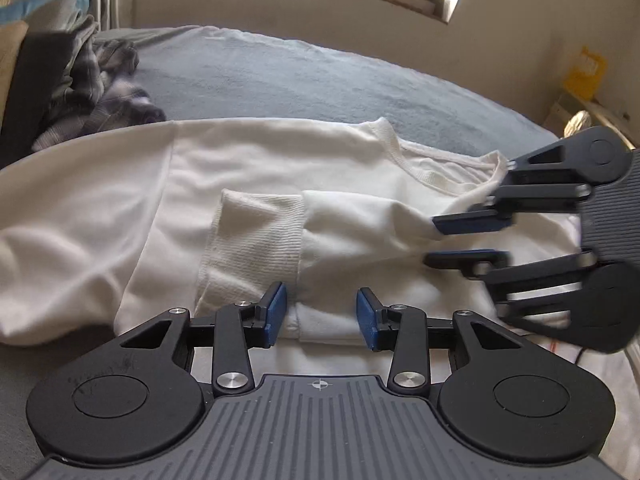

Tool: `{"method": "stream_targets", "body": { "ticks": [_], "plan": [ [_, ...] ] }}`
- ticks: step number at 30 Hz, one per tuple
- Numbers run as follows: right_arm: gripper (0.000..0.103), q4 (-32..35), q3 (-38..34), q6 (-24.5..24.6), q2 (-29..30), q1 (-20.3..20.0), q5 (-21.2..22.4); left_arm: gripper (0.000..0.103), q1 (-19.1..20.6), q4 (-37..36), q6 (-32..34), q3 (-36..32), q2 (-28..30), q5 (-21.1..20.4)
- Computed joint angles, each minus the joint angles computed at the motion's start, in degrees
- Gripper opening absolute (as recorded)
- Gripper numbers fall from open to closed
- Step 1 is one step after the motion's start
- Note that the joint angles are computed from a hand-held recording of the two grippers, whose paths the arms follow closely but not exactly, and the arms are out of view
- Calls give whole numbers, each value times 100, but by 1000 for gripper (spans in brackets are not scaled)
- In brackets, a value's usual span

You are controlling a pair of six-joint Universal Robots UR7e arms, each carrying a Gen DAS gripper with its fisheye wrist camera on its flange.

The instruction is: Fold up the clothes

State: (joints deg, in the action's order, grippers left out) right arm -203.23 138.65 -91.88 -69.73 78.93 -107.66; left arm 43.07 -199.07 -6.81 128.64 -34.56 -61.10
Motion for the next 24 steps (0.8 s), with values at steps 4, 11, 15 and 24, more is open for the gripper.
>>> {"method": "stream_targets", "body": {
  "ticks": [4,11,15,24],
  "plan": [
    [19,1850,-512,1405,-749,-16,284,39,-14,4,156,77,-64,24],
    [19,3836,-2014,3904,-461,-174,775,39,-60,-67,250,87,2,112],
    [30,4297,-2403,4098,-79,-10,627,39,-88,-84,280,83,10,199],
    [32,2629,-1417,5473,-749,-149,853,41,135,-108,787,-4,-542,-132]
  ]
}}
